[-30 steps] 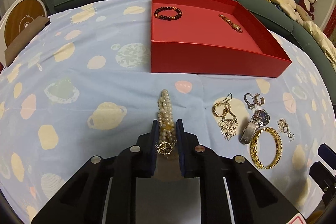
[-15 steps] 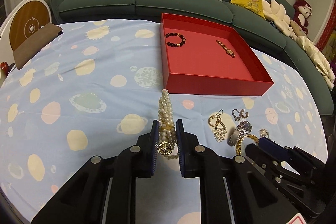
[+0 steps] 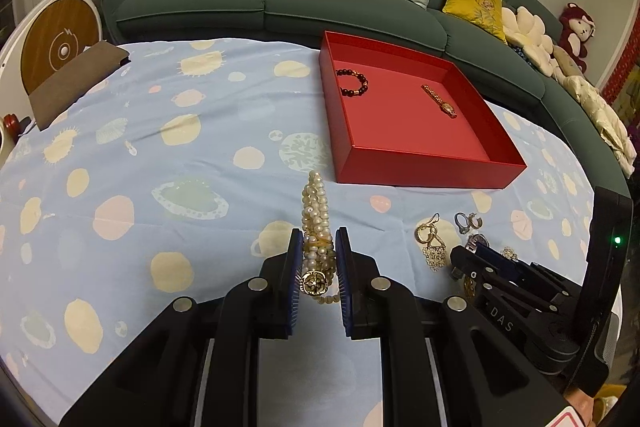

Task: Organize jewelry
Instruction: 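Grasp the silver watch with the right tool and lift both items, then carry both items over the red box and open both tools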

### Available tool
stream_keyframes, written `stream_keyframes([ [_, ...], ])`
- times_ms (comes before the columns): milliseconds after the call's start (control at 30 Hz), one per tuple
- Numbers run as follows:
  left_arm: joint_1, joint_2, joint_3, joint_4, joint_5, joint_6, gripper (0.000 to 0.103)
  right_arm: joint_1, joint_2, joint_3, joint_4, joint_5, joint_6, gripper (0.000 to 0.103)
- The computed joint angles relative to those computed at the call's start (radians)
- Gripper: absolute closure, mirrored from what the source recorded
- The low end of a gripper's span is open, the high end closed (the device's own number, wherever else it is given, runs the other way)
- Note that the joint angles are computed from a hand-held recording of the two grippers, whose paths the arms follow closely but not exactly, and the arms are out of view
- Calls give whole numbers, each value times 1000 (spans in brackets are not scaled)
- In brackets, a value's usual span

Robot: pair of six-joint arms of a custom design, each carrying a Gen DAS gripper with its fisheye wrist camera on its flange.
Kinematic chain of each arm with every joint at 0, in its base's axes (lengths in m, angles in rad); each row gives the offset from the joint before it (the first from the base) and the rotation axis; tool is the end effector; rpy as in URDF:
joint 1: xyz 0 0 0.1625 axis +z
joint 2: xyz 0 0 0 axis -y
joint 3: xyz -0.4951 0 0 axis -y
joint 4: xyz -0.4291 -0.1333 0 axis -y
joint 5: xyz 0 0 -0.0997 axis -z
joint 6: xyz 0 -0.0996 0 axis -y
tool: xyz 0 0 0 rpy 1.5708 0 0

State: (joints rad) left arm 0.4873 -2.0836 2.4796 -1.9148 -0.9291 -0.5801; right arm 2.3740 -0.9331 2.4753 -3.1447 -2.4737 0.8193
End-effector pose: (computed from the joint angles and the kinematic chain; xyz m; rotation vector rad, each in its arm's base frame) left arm -0.1292 -0.2868 0.3435 0.6716 2.5213 -0.5952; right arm 0.3323 -0.2441 0.0729 -0.0378 -2.3999 0.8701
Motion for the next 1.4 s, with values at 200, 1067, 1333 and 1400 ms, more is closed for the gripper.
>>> stream_keyframes([
  [200,10,-3,-3,0,-9,5,89,33,-18,1,93,-16,28,90],
  [1067,-120,49,-16,-59,-55,-51,90,153,-266,43,158,-65,109,92],
  [1333,-74,191,-99,-219,-91,77,89,128,-335,-20,139,-85,-28,92],
  [1400,-55,252,-115,-279,-67,128,89,106,-341,-45,102,-92,-114,92],
])
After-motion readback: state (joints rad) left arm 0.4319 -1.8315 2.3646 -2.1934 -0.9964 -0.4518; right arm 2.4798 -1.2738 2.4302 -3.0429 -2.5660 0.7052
